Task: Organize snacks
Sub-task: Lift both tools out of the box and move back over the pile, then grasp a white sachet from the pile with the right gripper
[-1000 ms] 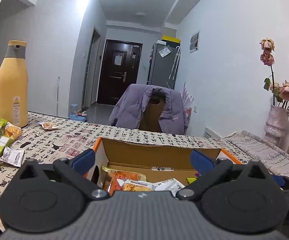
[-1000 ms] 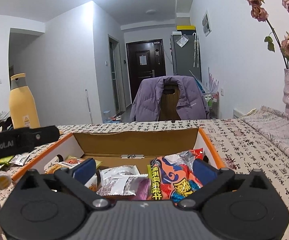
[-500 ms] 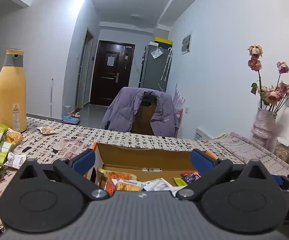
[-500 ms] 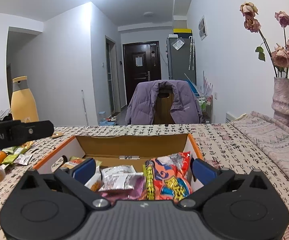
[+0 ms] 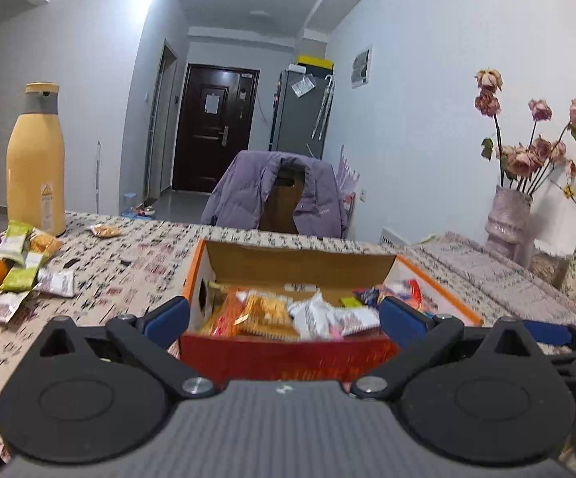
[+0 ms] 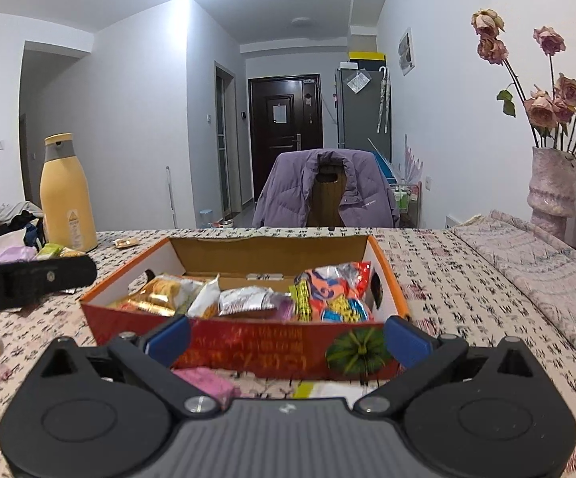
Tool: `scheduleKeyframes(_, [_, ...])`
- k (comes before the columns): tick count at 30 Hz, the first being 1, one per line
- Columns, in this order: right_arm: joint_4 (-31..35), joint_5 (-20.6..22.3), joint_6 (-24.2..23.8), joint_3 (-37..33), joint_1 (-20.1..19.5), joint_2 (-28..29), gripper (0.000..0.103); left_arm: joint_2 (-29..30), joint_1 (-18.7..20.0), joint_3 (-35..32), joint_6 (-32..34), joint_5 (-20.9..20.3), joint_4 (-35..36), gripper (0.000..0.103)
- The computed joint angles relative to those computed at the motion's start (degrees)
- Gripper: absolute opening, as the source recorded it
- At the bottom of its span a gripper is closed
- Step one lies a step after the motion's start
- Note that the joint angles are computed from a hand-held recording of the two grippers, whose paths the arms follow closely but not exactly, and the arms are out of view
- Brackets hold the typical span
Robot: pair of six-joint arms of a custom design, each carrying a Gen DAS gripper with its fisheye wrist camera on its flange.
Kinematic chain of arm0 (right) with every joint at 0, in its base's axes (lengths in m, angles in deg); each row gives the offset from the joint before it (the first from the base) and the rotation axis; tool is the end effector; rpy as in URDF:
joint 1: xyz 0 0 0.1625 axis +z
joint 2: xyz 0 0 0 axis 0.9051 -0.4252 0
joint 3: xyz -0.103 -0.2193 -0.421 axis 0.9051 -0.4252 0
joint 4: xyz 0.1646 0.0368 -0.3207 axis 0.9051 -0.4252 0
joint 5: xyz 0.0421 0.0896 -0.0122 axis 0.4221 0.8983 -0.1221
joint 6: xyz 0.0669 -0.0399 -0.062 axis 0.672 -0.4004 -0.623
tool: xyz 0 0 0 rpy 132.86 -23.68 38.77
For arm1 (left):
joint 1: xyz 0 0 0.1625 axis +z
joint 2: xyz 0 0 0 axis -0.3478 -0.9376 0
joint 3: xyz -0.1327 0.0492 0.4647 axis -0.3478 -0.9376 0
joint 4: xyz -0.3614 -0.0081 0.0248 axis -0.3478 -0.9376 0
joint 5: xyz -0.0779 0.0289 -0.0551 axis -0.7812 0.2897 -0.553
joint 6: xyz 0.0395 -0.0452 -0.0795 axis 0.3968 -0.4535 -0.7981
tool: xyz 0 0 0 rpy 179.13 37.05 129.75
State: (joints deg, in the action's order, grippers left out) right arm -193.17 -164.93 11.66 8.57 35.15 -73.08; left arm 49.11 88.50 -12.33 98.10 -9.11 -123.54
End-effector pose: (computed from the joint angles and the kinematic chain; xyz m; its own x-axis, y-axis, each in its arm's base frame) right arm 0.2137 -0.7825 0.1324 -0.6929 0.2854 0.6621 -0.5712 0.3431 -0.7457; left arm -0.1866 -0.8589 0.1991 -0.6875 0.5281 -0.4984 0.7053 0.3223 -0.6315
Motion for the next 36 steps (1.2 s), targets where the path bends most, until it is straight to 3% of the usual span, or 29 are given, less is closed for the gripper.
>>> scheduleKeyframes(10, [-3.2,-1.16,2.36,10.88,0.23,-1.81,0.103,-5.12,2.4,10.4,2.36,0.81,-0.65,0.103])
scheduleKeyframes(17, [0.22,-1.81,4.78,11.45,0.33,-1.49,0.103,-6.45,3.2,12.79,2.5,1.31,-0.02,0.103])
scheduleKeyframes(28, [18.86,-3.91,9.7,1.97,0.1,0.52,0.103,-7.17,3.39,13.42,2.2,1.05,-0.13,0.103])
scheduleKeyframes(32, [24.71,-3.15,14.93,-0.18,-0.58,0.51,0.103,-7.31,3.65,13.24,1.81,1.33,-0.02,0.103])
scheduleKeyframes(34, [26.55,-1.85,16.95,-0.18,-0.99,0.18,0.096,-7.33,3.8,13.05,1.45,1.57,0.17,0.103])
scheduleKeyframes(36, [25.86,-2.04,15.66,-0.51,-0.95,0.61,0.089,-7.34,3.94,12.87,1.21,1.66,0.41,0.103])
